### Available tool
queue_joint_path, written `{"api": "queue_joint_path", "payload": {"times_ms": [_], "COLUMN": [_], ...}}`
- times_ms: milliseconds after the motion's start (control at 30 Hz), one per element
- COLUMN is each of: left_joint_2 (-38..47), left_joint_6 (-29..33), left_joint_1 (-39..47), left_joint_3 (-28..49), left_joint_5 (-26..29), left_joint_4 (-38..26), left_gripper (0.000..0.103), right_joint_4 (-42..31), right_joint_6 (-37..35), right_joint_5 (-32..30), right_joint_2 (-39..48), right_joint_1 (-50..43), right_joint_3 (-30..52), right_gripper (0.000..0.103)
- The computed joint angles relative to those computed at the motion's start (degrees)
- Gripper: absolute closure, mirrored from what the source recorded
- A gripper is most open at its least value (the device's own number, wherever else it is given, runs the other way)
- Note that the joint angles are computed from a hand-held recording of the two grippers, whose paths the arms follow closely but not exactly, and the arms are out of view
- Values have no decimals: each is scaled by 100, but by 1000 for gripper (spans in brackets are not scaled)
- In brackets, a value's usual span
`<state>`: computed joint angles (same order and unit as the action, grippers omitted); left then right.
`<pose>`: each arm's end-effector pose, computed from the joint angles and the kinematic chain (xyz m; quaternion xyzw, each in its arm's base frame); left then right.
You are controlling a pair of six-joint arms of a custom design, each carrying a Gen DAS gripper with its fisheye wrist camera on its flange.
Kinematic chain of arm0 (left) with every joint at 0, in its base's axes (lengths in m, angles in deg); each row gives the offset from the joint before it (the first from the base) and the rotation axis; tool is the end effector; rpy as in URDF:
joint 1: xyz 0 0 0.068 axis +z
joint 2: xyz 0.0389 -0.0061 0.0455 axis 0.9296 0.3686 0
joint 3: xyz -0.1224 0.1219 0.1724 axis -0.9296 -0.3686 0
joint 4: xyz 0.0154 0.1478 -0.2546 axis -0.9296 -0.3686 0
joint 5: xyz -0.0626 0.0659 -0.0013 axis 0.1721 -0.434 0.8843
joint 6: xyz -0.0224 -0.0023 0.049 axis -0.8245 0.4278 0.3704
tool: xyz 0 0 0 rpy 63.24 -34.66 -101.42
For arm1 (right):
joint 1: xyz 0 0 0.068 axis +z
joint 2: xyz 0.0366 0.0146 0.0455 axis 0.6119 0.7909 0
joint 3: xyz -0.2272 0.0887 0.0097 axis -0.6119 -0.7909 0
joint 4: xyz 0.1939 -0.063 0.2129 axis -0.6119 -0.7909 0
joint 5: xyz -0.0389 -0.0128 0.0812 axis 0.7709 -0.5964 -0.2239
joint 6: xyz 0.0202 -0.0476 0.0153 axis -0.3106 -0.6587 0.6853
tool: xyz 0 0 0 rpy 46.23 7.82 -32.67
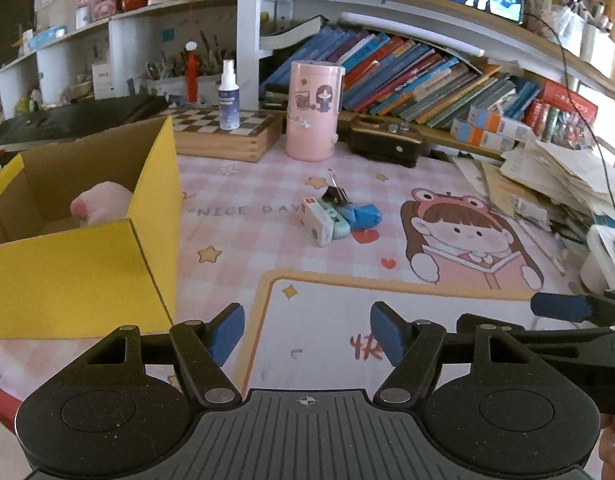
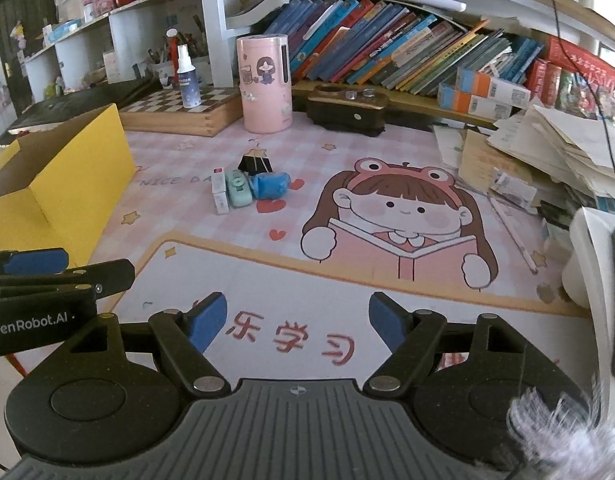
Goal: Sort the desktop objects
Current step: 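Lower the left tool toward the red-labelled white box and the right tool toward the blue object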
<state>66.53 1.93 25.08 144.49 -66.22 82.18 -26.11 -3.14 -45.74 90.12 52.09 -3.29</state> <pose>0.3083 -0.2669 0.0678 -0.0041 0.9079 -0.0322 0.4180 0.3023 0.0776 0.0693 -0.0841 0.9113 0.0676 0.3974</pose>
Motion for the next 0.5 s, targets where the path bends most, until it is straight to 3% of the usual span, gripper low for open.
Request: {"api": "queue_joint_path", "payload": {"times_ms": [500], "left_joint_2": [1034], "left_joint_6": [-354], "left_joint_1": [74], "left_joint_3": [1644], "left_joint_5": [-303], "left_joint_4": [-999], "left_gripper": [32], "right_joint_4": [-183], "right_joint_6": [-725], "right_joint_5": [-1059], "right_joint_2": [1240], "right_joint_1": [-724], "right_joint_3": [1293], "right_gripper": [26]}}
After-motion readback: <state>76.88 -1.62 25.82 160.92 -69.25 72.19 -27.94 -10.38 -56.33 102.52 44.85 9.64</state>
